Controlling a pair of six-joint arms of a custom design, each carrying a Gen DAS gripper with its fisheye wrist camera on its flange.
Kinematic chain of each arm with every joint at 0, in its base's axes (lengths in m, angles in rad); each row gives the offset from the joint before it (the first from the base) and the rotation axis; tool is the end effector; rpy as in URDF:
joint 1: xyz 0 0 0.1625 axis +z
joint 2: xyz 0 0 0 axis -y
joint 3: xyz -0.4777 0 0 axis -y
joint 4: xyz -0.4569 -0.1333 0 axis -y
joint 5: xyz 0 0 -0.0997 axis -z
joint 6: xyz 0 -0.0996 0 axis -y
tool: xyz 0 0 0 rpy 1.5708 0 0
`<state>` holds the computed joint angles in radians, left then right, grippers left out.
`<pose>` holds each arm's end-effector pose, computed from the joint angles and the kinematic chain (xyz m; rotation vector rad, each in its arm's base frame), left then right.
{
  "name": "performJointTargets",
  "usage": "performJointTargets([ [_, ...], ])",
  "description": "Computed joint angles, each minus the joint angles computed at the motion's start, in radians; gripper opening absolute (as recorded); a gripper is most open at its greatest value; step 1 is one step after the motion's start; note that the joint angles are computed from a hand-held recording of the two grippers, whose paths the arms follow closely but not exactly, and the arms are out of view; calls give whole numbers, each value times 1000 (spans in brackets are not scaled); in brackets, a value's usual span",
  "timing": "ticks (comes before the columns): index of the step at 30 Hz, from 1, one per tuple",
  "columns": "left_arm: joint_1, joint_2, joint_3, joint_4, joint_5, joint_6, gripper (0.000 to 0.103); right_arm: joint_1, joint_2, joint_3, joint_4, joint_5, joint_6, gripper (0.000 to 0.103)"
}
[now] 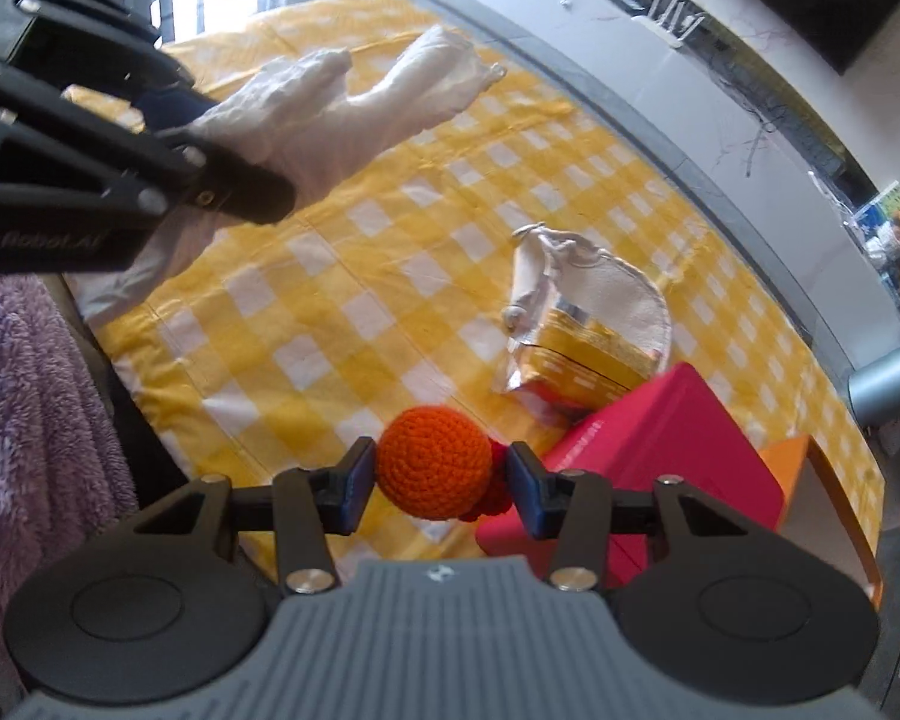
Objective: Organize soft objects
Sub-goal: 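Lift the tissue and orange ball and carry both over the cardboard box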
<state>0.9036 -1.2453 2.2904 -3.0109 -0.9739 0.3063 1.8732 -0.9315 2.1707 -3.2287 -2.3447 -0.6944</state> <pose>-0.1643 -0.5144 0.1822 1.0548 2.3289 -0.6432 0.2257 -0.5097 0.0893 0.9214 -2.1081 0.2958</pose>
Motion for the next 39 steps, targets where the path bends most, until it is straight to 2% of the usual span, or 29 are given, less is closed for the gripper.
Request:
performJointTargets([
  [4,-58,0,12,-10,-17,-4,21,5,-78,61,-58,1,16,47],
  [9,-114,26,-8,5,-89,-19,21,3,-170,135,-150,-21,7,47],
  [18,-181,180,-106,-6,-213,4,21,-52,-338,242,-287,-60,-29,47],
  [25,-194,320,-200,7,-279,14,21,-147,-444,289,-345,-43,-64,47],
  [30,-192,409,-260,23,-294,34,21,-240,-491,294,-337,11,-50,47],
  [39,-158,559,-398,101,-295,25,21,-373,-482,249,-328,112,-64,47],
])
